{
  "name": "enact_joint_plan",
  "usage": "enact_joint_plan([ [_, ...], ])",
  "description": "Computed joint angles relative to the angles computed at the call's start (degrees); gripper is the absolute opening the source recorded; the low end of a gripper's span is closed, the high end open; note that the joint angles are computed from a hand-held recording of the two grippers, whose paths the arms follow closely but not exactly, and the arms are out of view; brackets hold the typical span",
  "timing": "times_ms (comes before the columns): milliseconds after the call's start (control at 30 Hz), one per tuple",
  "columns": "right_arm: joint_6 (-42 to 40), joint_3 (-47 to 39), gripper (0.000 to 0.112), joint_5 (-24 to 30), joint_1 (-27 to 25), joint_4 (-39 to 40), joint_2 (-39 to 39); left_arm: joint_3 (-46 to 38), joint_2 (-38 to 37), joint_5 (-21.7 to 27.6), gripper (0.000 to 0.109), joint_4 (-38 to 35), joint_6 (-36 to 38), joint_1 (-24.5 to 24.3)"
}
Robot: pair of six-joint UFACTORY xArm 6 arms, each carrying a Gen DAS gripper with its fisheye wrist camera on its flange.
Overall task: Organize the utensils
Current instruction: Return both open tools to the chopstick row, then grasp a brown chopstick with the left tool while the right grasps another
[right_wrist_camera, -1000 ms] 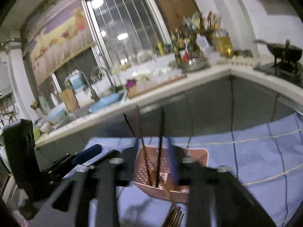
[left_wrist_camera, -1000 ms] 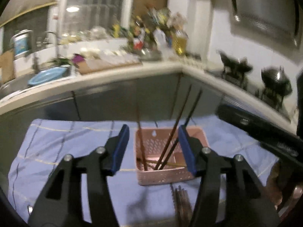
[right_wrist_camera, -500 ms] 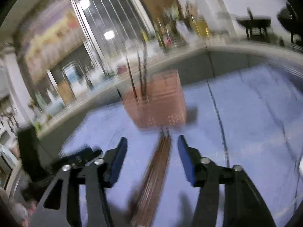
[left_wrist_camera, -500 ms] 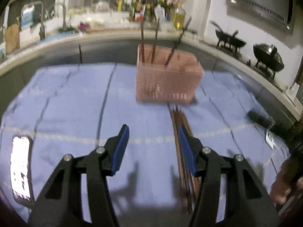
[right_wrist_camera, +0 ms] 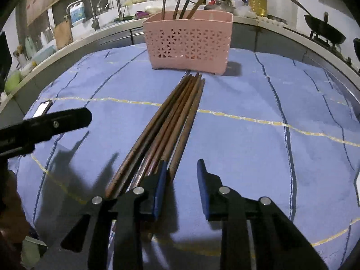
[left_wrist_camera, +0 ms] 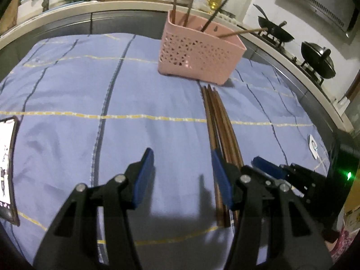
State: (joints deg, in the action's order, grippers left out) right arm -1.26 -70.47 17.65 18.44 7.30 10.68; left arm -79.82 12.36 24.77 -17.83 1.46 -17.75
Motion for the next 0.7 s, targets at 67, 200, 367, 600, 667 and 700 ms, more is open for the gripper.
enact_joint_plan([
  [67, 0.7, -0.5, 0.028, 1.2, -0.5, 0.3, 0.0, -0.5, 0.4, 0.4, 0.052, 0.3, 0.6, -0.5],
  [200, -1.1, -0.9, 0.028, 2.1, -0.8, 1.9, -0.1, -2.2, 2.1, 1.8, 0.051, 2.7, 0.4, -1.7],
  [367, -5.5, -0.3, 0.028, 1.3, -0.8, 7.7, -0.5, -4.2, 4.4, 4.2, 0.04, 6.8, -1.5, -2.8],
  [600, -11.8, 0.3, 0.028, 0.5, -1.0, 15.9, -0.4, -5.7, 6.1, 4.8, 0.037, 12.4, -4.5, -3.5],
  [667, -13.0, 0.4, 0.028, 0.3, -1.0, 17.1, -0.4, -5.8, 6.2, 4.7, 0.037, 13.9, -5.3, -3.7],
  [700, -13.3, 0.6, 0.028, 0.1, -0.9, 17.4, -0.5, -5.8, 6.3, 4.4, 0.037, 15.2, -6.1, -3.8],
])
